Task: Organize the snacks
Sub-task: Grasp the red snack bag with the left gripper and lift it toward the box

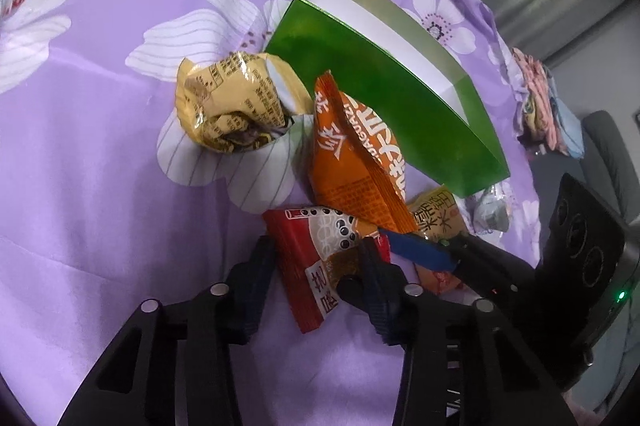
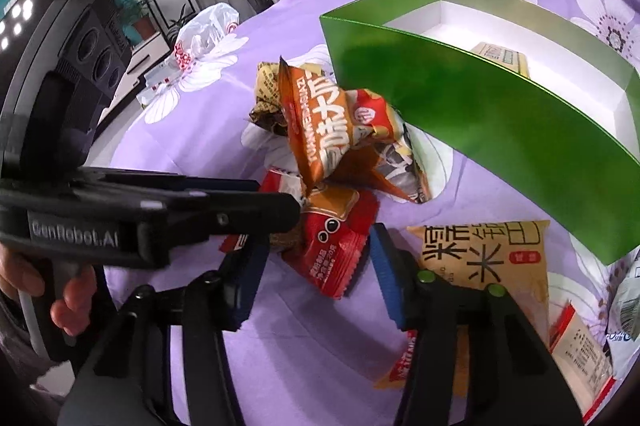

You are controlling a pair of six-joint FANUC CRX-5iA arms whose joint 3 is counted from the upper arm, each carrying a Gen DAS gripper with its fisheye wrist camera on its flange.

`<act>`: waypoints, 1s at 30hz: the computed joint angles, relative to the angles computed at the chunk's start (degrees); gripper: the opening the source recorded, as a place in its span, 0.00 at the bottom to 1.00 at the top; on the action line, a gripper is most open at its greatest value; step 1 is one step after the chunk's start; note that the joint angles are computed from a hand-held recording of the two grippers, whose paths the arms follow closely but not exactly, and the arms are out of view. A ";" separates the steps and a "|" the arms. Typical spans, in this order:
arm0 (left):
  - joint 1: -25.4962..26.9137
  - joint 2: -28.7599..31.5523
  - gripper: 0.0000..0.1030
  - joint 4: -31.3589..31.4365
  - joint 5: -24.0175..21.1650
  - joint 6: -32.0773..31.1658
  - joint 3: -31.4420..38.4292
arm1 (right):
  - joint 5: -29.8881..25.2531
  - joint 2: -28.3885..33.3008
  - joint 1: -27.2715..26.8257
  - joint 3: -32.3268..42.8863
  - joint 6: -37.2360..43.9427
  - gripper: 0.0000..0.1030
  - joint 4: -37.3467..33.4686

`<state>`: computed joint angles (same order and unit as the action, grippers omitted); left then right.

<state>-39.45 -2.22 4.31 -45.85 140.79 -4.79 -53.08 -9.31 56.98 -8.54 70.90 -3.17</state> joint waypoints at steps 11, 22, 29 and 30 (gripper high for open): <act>-1.50 -0.31 0.28 -1.84 -0.60 1.36 0.94 | 1.02 -2.42 1.36 -2.74 -0.43 0.34 2.65; -6.58 1.21 0.28 -10.05 -7.16 5.75 8.23 | 4.61 -8.42 3.92 -7.50 -7.14 0.27 6.74; -9.55 3.23 0.28 -15.27 -10.54 5.85 14.68 | 6.57 -12.33 5.38 -10.18 -11.93 0.27 11.65; -9.81 3.65 0.28 -15.82 -10.95 5.61 15.70 | 6.82 -12.87 5.61 -10.54 -12.79 0.27 12.77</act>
